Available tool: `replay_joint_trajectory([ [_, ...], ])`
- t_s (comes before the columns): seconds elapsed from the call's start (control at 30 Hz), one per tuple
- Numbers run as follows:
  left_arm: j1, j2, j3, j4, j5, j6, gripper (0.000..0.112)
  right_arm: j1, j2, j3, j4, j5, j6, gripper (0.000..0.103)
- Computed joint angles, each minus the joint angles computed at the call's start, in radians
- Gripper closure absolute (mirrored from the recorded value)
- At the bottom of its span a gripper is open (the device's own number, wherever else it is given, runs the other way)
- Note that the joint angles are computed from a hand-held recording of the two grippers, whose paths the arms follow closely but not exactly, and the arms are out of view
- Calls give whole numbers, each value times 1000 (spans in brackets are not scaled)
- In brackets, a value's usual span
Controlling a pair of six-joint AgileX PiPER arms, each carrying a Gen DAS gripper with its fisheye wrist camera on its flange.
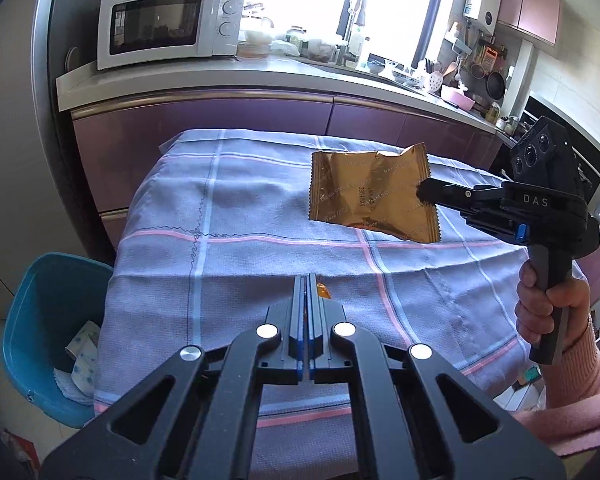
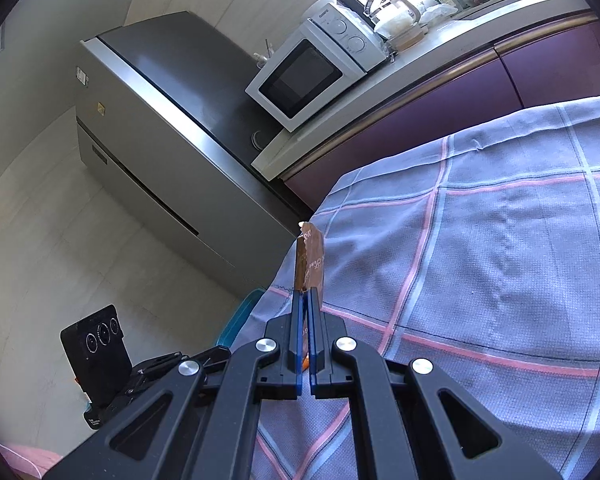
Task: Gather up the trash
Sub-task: 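Lift the orange peel with the left tool while the right tool holds the gold wrapper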
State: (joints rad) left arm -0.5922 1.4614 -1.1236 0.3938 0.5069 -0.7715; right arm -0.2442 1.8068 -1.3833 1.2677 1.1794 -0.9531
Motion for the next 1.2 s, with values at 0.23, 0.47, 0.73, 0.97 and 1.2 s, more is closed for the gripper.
replay_joint_trajectory([
  [0.23,24,-3,58,-79,-17,68,110,22,17,-3,-14,-8,14,102],
  [0.47,58,14,116,-224,-80,193,93,40,44,2,-46,-19,40,101],
  [0.73,75,46,126,-334,-113,304,79,68,90,-18,-60,-34,74,97],
  [0.97,130,68,128,-573,-149,524,91,77,133,-54,-56,-19,106,89],
  [1.2,116,66,131,-529,-160,464,102,99,142,-70,-50,-17,104,100],
])
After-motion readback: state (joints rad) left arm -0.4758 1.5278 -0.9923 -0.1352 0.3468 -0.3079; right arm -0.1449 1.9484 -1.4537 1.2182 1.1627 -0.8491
